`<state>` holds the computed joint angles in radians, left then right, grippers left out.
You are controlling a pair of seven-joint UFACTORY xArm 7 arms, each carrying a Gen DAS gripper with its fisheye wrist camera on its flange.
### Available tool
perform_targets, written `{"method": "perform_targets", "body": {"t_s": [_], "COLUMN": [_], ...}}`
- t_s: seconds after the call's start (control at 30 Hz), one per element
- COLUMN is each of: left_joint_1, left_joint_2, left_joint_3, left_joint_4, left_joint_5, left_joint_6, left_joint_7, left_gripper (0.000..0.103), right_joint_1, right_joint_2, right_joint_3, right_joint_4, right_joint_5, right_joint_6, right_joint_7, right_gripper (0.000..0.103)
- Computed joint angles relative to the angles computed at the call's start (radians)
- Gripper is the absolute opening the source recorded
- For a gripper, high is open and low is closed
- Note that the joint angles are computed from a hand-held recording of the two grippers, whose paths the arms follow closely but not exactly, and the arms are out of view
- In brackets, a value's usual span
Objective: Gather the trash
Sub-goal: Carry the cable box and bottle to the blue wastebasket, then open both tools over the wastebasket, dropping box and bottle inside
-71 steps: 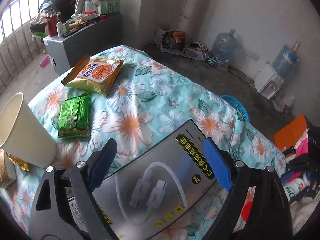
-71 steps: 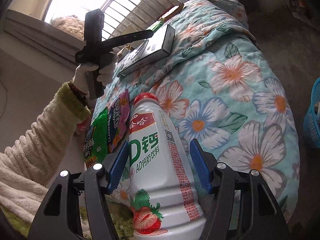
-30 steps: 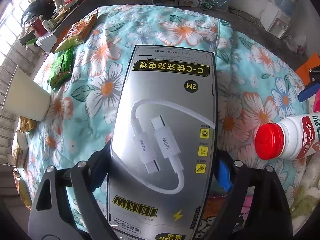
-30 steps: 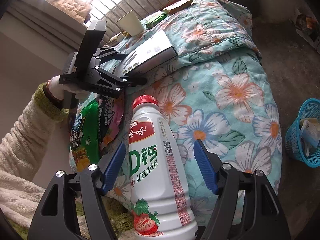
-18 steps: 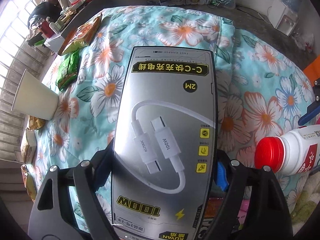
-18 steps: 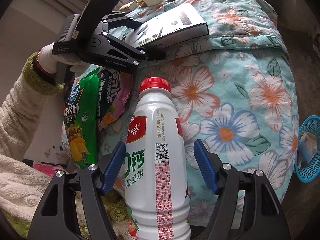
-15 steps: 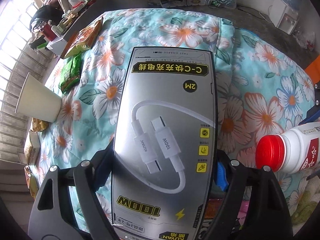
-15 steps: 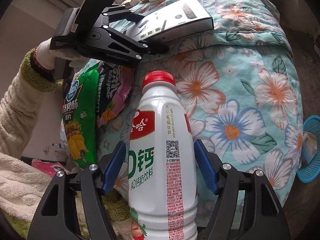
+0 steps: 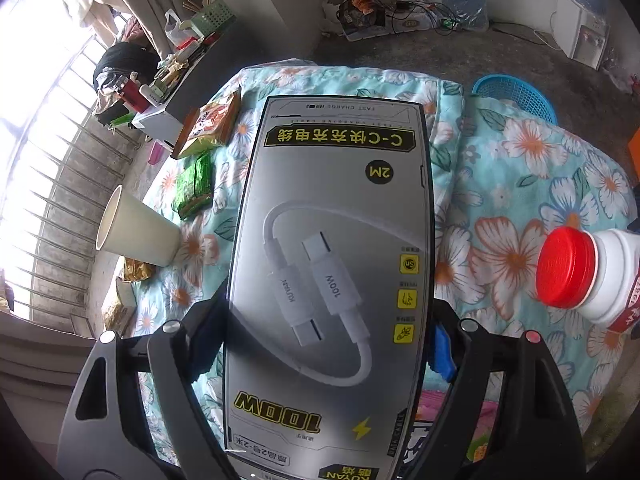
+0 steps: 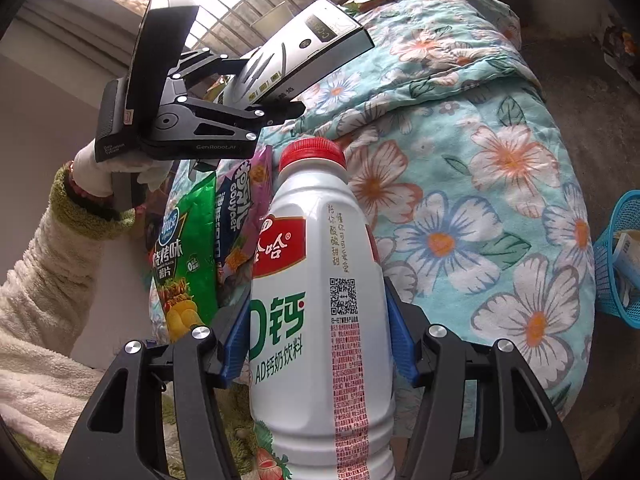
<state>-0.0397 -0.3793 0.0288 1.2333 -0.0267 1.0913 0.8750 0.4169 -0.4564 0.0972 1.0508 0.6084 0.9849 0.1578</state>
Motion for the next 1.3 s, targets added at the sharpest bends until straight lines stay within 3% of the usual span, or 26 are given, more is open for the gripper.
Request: {"method": "perform_targets", "body": {"t_s": [0.17,0.37,0.5,0.57,0.7,0.9,1.0,1.07,1.17,1.3], "left_joint_1": [-0.042,-0.154,-0.244,-0.288,-0.385,-0.520,-0.563,-0.577,-0.569,-0.550], "left_joint_2": [0.004,0.083,0.245,0.367,0.622,0.966,1.128,1.206,1.198,1.124], "left_joint_3": [-0.023,-0.126,-0.207,-0.233,-0.263,-0.243,-0.224,-0.222,-0.225,-0.244], "left_joint_4": [0.103,0.214,0.324,0.412,0.587,0.914,1.109,1.196,1.144,1.014], "left_joint_5": [-0.073,-0.166,-0.198,-0.210,-0.187,-0.136,-0.131,-0.151,-0.183,-0.209], "left_joint_6": [0.093,0.205,0.262,0.315,0.376,0.441,0.504,0.526,0.458,0.340], "left_joint_7": [-0.045,-0.171,-0.315,-0.394,-0.550,-0.757,-0.864,-0.924,-0.960,-0.927], "left_gripper": [0.077,0.077,0.077,0.077,0.077,0.078,0.079,0.081,0.081,0.081], "right_joint_1": [-0.070,-0.244,-0.367,-0.403,-0.430,-0.399,-0.392,-0.379,-0.410,-0.449], "right_joint_2": [-0.247,-0.527,-0.601,-0.603,-0.526,-0.217,-0.069,0.011,0.034,-0.004], "right_joint_3": [-0.033,-0.099,-0.164,-0.227,-0.333,-0.467,-0.501,-0.522,-0.491,-0.440], "right_joint_4": [-0.177,-0.350,-0.426,-0.475,-0.562,-0.561,-0.537,-0.524,-0.552,-0.613], "right_joint_5": [-0.012,-0.164,-0.269,-0.271,-0.211,-0.050,0.044,0.124,0.189,0.268], "right_joint_6": [-0.079,-0.063,-0.035,-0.056,-0.184,-0.383,-0.445,-0.462,-0.504,-0.572], "right_joint_7": [0.114,0.309,0.374,0.379,0.347,0.209,0.134,0.087,0.076,0.045], "right_gripper": [0.058,0.058,0.058,0.058,0.058,0.059,0.074,0.075,0.075,0.075]}}
